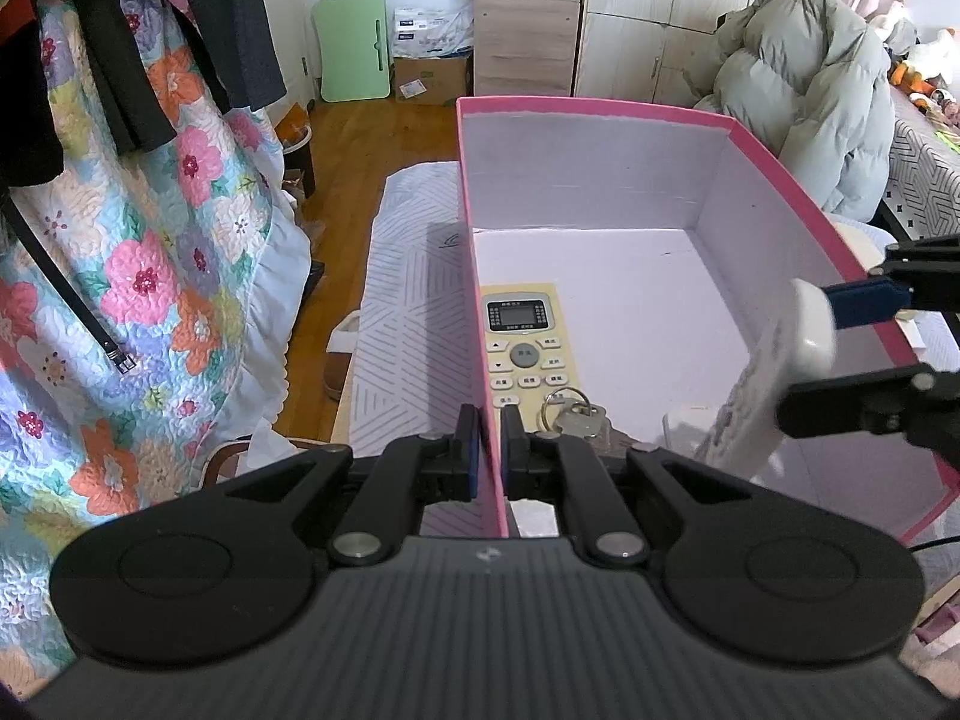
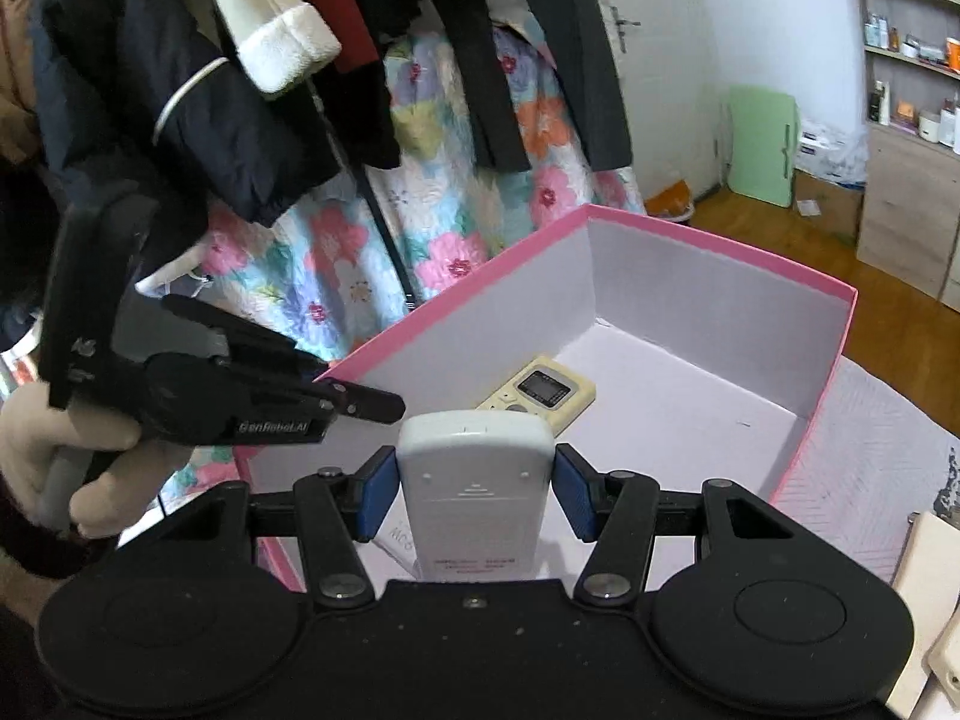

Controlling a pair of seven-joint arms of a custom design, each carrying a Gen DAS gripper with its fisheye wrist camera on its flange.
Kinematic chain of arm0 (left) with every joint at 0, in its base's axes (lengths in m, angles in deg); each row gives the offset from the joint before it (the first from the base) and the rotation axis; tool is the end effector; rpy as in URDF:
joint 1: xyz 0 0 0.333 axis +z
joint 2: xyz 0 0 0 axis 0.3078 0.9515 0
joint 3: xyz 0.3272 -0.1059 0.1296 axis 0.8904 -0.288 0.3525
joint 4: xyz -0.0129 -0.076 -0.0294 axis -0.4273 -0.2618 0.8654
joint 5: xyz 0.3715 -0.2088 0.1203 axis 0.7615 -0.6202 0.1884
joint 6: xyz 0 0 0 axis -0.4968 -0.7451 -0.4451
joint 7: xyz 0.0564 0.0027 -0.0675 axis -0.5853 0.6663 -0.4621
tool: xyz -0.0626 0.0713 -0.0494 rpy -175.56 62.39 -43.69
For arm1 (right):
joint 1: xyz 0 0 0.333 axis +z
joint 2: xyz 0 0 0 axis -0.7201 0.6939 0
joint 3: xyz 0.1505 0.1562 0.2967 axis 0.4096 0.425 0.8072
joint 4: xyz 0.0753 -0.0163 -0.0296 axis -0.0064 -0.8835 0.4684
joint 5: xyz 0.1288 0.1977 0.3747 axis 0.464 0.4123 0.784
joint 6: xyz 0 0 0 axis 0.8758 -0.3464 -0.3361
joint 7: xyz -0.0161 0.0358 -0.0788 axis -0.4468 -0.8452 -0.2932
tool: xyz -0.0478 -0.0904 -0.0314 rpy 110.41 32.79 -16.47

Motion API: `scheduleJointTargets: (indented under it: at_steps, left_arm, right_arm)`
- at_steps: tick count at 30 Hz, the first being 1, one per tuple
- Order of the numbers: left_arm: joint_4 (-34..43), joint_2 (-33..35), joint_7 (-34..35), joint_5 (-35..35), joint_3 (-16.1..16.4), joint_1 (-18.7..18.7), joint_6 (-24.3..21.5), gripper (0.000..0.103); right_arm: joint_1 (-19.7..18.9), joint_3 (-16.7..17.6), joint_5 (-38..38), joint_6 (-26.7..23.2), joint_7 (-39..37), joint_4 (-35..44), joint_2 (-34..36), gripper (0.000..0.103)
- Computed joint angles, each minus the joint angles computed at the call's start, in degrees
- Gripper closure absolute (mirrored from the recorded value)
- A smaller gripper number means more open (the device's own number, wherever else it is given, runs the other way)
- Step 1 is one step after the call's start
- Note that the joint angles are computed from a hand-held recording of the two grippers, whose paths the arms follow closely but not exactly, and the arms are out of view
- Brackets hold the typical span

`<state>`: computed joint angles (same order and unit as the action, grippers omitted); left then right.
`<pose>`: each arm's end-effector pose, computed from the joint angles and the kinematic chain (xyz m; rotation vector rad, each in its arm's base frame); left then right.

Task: Organize rigid objects
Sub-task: 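Carry the white TCL remote into the pink box and release it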

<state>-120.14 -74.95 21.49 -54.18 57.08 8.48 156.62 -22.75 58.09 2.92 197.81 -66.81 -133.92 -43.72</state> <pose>0.4803 -0.2236 0.4034 -1.6349 2.0618 -0.7494 0.4801 0.2140 0.4124 -1.9984 1.0473 -0.1424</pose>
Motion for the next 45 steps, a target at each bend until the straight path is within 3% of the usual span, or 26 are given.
scheduleJointTargets:
  at_steps: [10,15,21,26,30,37,39,45]
  left_arm:
    - [0.0,-0.1,-0.4,0.4,-0.2,0.2,0.0,0.098]
    - [0.0,-0.1,-0.4,0.5,-0.2,0.2,-0.1,0.097]
    - [0.0,-0.1,-0.6,0.7,-0.1,0.2,0.0,0.098]
    - [0.0,0.0,-0.8,0.7,-0.2,0.1,0.1,0.097]
    - [0.1,-0.1,-1.2,1.3,-0.4,0.3,-0.2,0.097]
    - [-0.2,-0.2,0.0,-0.2,-0.1,-0.2,-0.1,0.097]
    - [-0.1,-0.2,-0.1,-0.2,-0.1,-0.2,-0.1,0.097]
    - [-0.2,-0.2,0.5,-0.4,0.0,-0.2,-0.1,0.097]
  right_arm:
    - [-1.5,-1.4,-9.8,-5.3,3.3,-2.0,-2.6,0.042]
    - [-2.2,-0.2,-21.7,-3.8,12.9,-2.7,-3.8,0.042]
    - [-2.8,-0.3,-34.1,-6.0,21.9,-2.8,-4.5,0.042]
    - [-2.9,-1.0,-38.5,-9.3,22.8,-2.4,-3.9,0.042]
    - [-2.6,0.0,-41.9,-6.1,22.0,-3.2,-3.3,0.042]
    - [-2.2,-1.0,-40.8,-7.2,21.9,-1.9,-2.5,0.042]
    - [-2.2,-0.8,-40.1,-5.5,22.5,-2.6,-3.2,0.036]
    - [-0.6,-3.5,-27.0,-1.7,17.2,-6.1,-8.3,0.034]
